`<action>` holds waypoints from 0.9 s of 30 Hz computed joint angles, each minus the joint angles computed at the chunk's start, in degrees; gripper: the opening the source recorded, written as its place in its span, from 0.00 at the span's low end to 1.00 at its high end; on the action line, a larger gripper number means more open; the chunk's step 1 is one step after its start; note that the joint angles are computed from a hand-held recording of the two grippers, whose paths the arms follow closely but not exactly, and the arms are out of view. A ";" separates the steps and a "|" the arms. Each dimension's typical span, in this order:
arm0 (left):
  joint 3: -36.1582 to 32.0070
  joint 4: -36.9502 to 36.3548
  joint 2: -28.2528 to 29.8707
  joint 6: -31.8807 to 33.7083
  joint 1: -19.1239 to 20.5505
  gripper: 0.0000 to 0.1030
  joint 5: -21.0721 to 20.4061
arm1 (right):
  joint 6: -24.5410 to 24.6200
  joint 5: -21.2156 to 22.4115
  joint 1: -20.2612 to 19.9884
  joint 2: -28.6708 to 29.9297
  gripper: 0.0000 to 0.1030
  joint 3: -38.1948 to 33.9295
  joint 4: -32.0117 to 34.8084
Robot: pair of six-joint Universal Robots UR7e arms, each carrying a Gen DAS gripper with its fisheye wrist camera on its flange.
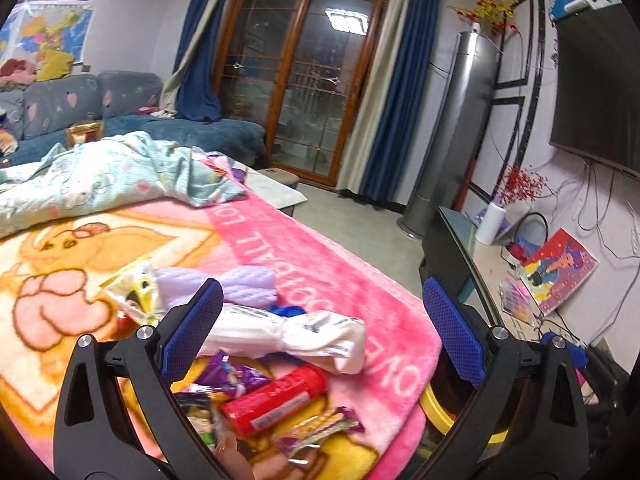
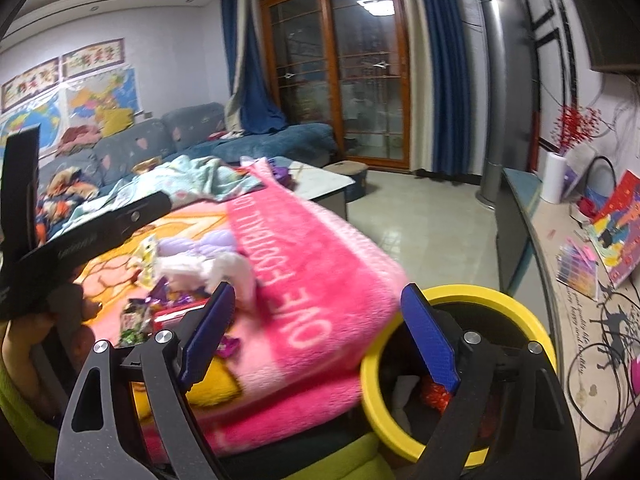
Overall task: Collect trash
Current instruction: 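Return both open tools to the trash pile on the blanket, then grasp the yellow chip bag with the left tool while the right tool grasps a purple candy wrapper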
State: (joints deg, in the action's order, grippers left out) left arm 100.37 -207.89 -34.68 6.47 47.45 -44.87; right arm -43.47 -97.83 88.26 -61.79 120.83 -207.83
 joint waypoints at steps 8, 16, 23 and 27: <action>1.94 -1.88 -2.04 -0.42 0.58 0.89 2.10 | -1.83 -0.03 1.97 2.15 0.80 0.72 -0.07; 3.71 -3.83 -3.82 -0.92 1.19 0.89 4.49 | -1.40 0.24 3.60 3.69 0.83 -0.05 2.37; 5.20 -5.54 -5.42 -1.64 2.10 0.89 7.08 | -2.67 -0.88 4.53 5.97 0.84 -0.70 3.63; 5.93 -5.27 -6.63 -3.45 3.41 0.89 8.06 | -2.00 -2.43 4.86 7.56 0.84 -1.67 5.01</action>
